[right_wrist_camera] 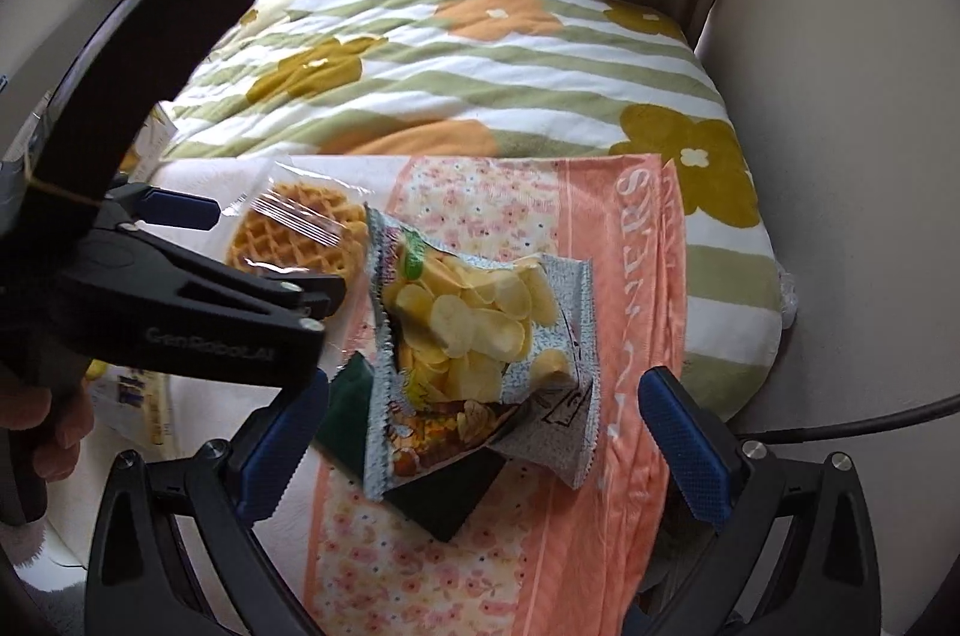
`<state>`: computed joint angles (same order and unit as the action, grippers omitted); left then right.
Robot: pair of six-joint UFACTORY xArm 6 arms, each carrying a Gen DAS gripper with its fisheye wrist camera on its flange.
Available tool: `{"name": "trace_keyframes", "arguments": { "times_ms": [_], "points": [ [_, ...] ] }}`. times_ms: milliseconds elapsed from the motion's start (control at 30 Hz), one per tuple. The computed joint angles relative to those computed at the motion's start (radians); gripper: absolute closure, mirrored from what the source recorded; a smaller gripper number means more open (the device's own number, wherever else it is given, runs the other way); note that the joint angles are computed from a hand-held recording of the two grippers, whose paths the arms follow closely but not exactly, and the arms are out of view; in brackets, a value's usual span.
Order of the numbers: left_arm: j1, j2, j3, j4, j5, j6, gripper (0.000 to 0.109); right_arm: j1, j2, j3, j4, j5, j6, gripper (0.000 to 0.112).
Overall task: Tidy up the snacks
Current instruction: 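Move both tools back toward the waffle pack and chip bag, then grasp the waffle pack with the left gripper while the right grasps the potato chip bag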
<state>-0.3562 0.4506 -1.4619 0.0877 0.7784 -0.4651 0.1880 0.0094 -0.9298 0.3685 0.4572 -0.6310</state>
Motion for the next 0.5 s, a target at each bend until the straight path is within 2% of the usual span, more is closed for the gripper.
{"name": "trace_keyframes", "arguments": {
  "times_ms": [300,500],
  "points": [
    [0.003,0.091,-0.082,0.054,0.027,-0.002,0.006,0.01,0.069,-0.034,-0.034,-0.014,0.002,0.01],
    [0.028,0.086,-0.059,-0.026,0.002,0.049,0.008,0.014,0.099,-0.06,-0.05,-0.006,0.005,0.01]
  ]
}}
